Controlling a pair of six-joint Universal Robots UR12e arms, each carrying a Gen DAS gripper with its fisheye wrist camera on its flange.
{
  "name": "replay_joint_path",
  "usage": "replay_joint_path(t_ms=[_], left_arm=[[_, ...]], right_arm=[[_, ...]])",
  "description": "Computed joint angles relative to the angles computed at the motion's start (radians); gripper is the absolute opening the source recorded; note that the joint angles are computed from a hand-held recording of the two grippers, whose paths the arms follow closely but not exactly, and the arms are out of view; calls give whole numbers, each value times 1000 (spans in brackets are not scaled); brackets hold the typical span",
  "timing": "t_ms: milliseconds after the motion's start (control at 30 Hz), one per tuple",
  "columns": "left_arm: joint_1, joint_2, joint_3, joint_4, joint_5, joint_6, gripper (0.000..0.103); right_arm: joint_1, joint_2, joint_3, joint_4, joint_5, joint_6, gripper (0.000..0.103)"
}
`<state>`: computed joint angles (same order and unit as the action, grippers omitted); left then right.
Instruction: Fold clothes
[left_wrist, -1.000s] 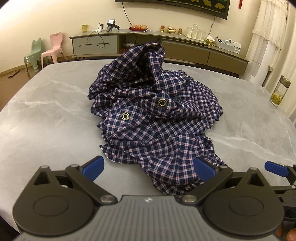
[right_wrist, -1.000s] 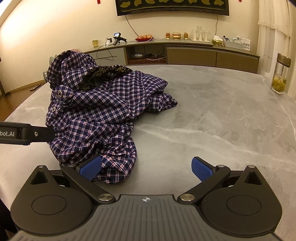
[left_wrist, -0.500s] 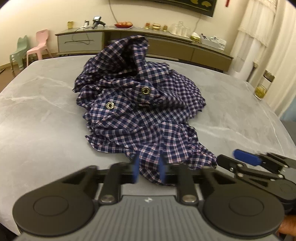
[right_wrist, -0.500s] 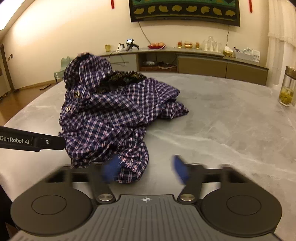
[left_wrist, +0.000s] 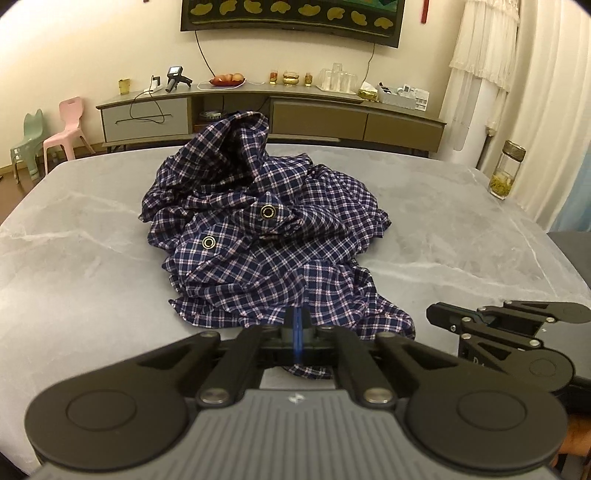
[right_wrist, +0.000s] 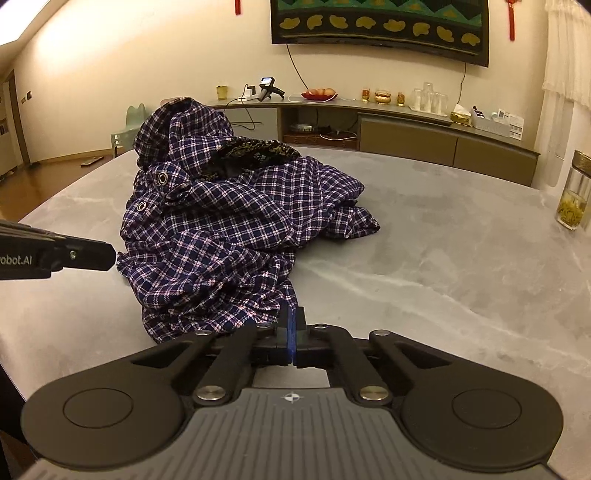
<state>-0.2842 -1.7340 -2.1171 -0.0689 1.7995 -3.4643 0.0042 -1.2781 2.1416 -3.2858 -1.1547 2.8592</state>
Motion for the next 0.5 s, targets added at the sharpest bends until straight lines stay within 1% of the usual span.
replay_joint_path(t_ms=[200, 367, 400, 467, 500], left_arm=[[0, 6, -6, -1, 5, -5, 0], [1, 6, -1, -21, 19, -5, 0], [2, 6, 0, -27, 21, -4, 3], [3, 6, 4, -48, 23, -8, 19], [3, 5, 5, -51, 23, -8, 40]], right_arm=[[1, 0, 2, -11, -6, 10, 0], [6, 6, -4, -15, -42, 44, 0], [8, 8, -7, -12, -51, 50, 2], [10, 11, -13, 1, -67, 59, 19], [11, 13, -14, 4, -72, 63, 43]])
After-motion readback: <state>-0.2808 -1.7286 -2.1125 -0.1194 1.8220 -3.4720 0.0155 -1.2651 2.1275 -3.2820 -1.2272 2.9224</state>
